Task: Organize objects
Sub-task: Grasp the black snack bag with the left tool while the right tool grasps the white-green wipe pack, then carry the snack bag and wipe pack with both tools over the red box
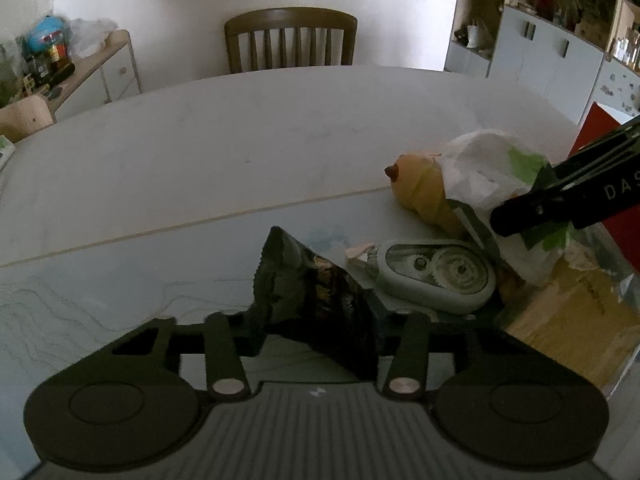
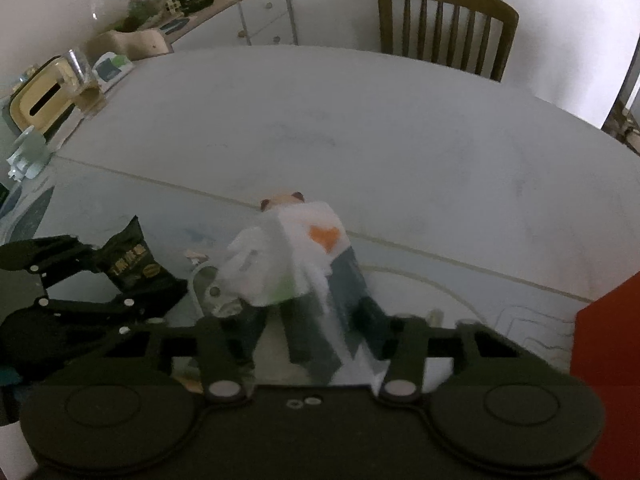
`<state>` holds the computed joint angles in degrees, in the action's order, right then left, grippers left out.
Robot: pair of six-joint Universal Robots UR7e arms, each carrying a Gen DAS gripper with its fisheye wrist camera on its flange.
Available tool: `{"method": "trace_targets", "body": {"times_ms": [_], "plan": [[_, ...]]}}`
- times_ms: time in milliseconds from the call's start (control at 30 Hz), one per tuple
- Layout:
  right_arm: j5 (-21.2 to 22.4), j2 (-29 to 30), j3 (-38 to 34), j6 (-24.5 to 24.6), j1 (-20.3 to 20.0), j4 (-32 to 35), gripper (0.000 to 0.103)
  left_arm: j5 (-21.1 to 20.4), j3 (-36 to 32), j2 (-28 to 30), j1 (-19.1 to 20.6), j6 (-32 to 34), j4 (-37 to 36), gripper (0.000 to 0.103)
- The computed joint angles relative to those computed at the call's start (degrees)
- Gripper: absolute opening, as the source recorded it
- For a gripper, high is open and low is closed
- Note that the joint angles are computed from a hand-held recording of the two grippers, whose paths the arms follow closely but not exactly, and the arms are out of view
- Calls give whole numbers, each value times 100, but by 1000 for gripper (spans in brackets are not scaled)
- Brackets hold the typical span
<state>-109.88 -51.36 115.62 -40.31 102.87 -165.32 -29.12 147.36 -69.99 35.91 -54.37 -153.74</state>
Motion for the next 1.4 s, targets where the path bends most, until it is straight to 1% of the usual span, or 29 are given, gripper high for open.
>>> {"method": "trace_targets", "body": {"times_ms": [33, 67, 133, 200, 267, 367, 567, 733, 833, 900, 967, 1033, 1167, 1267, 1300, 1400], "plan": [[10, -19, 7, -18, 4, 0, 38, -24, -14, -33, -9, -26, 61, 37], [12, -60, 43, -55, 0, -30, 31, -57, -22, -55, -3, -28, 68, 36], [50, -120, 68, -103, -3, -36, 23, -92, -12, -95, 10, 22, 16, 34], [123, -219, 88, -103, -25, -15, 12, -103, 2, -125, -14, 49, -2, 33], [182, -310, 116, -74, -40, -66, 7, -74, 6, -179, -61, -35, 126, 33], [213, -425, 199, -72, -66, -300, 4, -83, 2, -255, -112, -105, 221, 33], [406, -748, 412, 37, -120, -659, 3, -82, -20, -543, -327, -428, 718, 32], [623, -1175, 567, 98, -176, -585, 3, -132, -47, -822, -619, -763, 1276, 32], [676, -1465, 678, 164, -207, -468, 3, -218, -129, -945, -794, -867, 1580, 32], [720, -1652, 760, 205, -227, -397, 3, -280, -193, -983, -922, -901, 1737, 27], [728, -1836, 843, 247, -248, -337, 3, -353, -278, -1001, -1039, -978, 1902, 25], [780, -2053, 932, 270, -301, -281, 3, -380, -313, -978, -1154, -867, 1813, 20], [863, -2392, 1117, 291, -430, -247, 3, -428, -399, -783, -1200, -799, 1625, 9], [903, -2631, 1206, 289, -539, -164, 3, -479, -407, -696, -1211, -898, 1517, 9], [920, -2722, 1226, 303, -576, -101, 3, -492, -414, -703, -1229, -950, 1580, 9], [996, -3004, 1284, 328, -699, 30, 3, -441, -389, -942, -1322, -1336, 2084, 9]]}}
